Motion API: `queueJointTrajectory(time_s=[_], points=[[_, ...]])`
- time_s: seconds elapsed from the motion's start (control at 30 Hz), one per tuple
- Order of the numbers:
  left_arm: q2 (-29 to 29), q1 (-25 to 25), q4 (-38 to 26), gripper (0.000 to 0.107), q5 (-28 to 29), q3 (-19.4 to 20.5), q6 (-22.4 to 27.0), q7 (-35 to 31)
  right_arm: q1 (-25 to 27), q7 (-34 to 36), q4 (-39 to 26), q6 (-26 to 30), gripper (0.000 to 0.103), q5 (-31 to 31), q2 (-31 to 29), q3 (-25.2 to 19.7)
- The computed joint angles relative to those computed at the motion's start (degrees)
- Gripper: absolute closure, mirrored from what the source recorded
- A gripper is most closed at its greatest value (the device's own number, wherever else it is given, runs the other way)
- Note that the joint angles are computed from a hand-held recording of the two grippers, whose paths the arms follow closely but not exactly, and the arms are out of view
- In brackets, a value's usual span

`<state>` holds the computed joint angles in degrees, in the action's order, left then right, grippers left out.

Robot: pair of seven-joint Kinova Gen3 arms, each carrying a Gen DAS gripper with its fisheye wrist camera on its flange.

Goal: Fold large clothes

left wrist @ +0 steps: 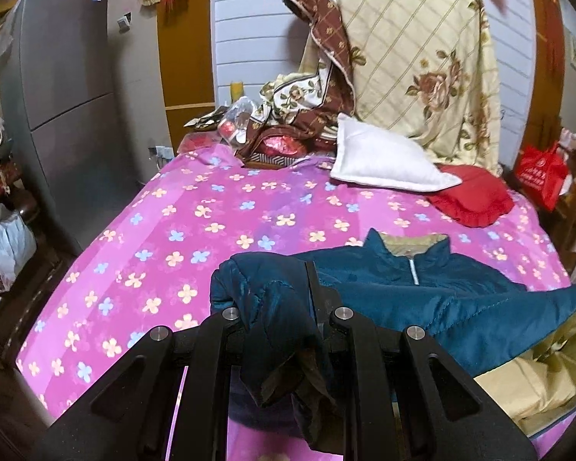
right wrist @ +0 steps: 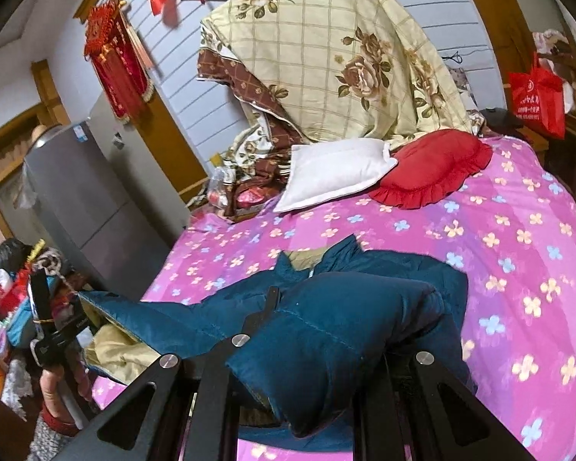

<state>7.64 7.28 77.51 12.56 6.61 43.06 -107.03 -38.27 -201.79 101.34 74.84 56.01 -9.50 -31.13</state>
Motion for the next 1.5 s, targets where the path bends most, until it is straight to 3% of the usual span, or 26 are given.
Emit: queueJointTrajectory(time_s=[0.13, 0.47, 0.6, 0.87, 0.97, 1.03, 1.1, 1.2, 1.3, 1.33, 1.37, 1.5], points=[[5.60, 4.72, -5.91, 0.093, -9.10, -0.69, 1.72, 7.26, 1.95, 3.82, -0.34, -2.24, 0.089, -1.75, 1.27, 3.93], [16.00, 12.86, -16.41, 0.093, -20.58, -3.54, 6.24, 16.77, 7.97, 9.66, 0.08, -10.82, 0.089, -5.93, 4.02, 11.49], [19.54, 14.58, -19.19, 0.093, -23.18, -4.30, 7.86, 18.64, 8.83, 11.27, 0.01, -12.60, 0.089, -6.96, 5.95, 13.35], [28.61, 16.31, -31.18, 0.091, -23.14, -5.17, 15.75, 21.84, 10.27, 12.06, 1.20, -16.83, 0.089, -8.00, 9.06, 17.42], [32.11, 18.46, -36.33, 0.090, -19.04, -9.97, 18.78, 20.56, 11.46, 13.06, 1.43, -19.33, 0.089, -9.41, 10.08, 19.26], [33.98, 17.53, -39.62, 0.089, -16.28, -9.97, 21.33, 19.95, 12.66, 13.65, 2.10, -22.15, 0.089, -11.35, 10.30, 20.59], [34.51, 13.35, -40.91, 0.088, -12.13, -5.72, 22.46, 18.03, 13.77, 13.86, 3.38, -25.30, 0.085, -12.74, 9.87, 21.44], [35.02, 5.78, -42.46, 0.076, -5.14, 2.24, 24.34, 15.66, 15.54, 11.05, 7.63, -31.91, 0.072, -11.91, 7.11, 21.54], [36.45, -1.52, -45.54, 0.070, 1.85, 9.88, 28.11, 14.53, 17.91, 7.96, 11.41, -38.48, 0.046, -10.09, 3.64, 20.41], [36.66, -2.67, -46.13, 0.066, 3.29, 11.15, 28.88, 14.58, 18.75, 6.89, 11.98, -39.58, 0.035, -9.09, 2.81, 19.59], [36.78, -3.88, -46.78, 0.063, 5.62, 11.83, 29.87, 14.55, 19.48, 5.59, 12.14, -39.78, 0.030, -7.71, 2.21, 18.41], [37.16, -6.08, -49.42, 0.047, 14.21, 11.00, 33.31, 14.21, 20.59, 6.53, 9.80, -37.10, 0.027, -6.49, 1.46, 15.09]])
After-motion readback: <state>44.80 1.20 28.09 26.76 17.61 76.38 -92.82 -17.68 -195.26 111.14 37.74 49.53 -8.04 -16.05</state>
